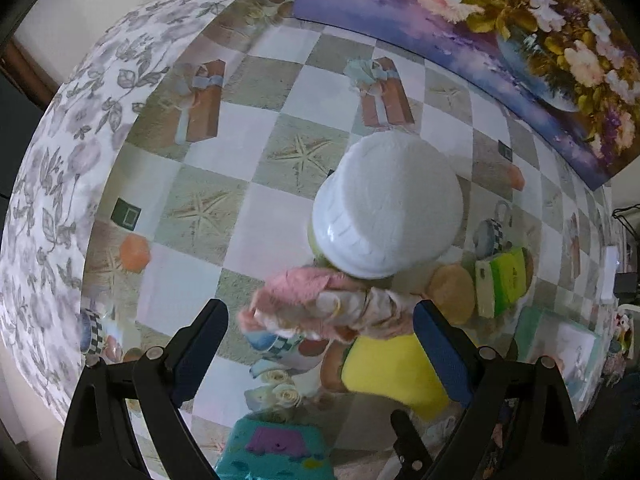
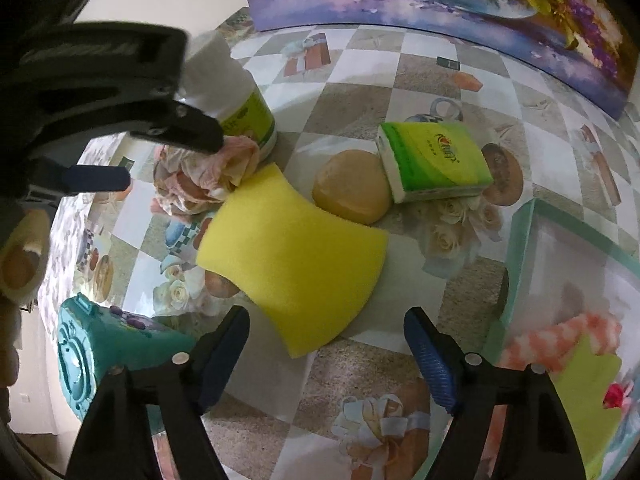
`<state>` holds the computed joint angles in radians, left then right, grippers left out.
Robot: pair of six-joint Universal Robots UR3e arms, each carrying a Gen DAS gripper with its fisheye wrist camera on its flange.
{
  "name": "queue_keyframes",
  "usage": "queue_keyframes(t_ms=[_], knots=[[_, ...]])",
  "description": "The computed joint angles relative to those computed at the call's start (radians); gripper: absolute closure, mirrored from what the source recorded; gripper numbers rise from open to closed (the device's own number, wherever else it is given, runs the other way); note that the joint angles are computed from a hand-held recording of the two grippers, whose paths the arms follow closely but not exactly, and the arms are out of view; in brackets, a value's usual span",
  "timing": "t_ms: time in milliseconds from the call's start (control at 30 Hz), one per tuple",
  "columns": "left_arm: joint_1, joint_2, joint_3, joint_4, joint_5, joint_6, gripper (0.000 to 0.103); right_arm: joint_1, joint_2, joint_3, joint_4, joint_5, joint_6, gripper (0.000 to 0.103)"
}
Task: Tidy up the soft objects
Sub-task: 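Grasp the pink fuzzy item with the left tool while the right tool grasps the yellow sponge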
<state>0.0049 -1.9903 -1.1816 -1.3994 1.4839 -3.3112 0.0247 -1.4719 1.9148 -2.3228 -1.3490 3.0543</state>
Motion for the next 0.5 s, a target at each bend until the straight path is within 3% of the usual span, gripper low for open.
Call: queue_keyframes(t_ms=[100,233,333,500], knots=[[-0.014,-0.046,0.053,-0.028,0.013,-0.019,0.009,-0.002,0.04,-0.022,-0.008,0.01,0.006,0.024],[-0.025,-0.079,0.076,-0.025,0.027,-0.039,0.011,-0.008,0.061,-0.031,-0.019,0.022,0.002,0.038],[-0.026,-0.093,0.073,-0.026,0.019,-0.045,0.031,-0.016,0.06,-0.019,-0.028,0.04,-0.007,0.053],[-0.026,-0.1,0.048,-0.016,0.008,-0.059,0.061,-0.029,0.052,-0.005,-0.037,0.049,-0.016,0.057]])
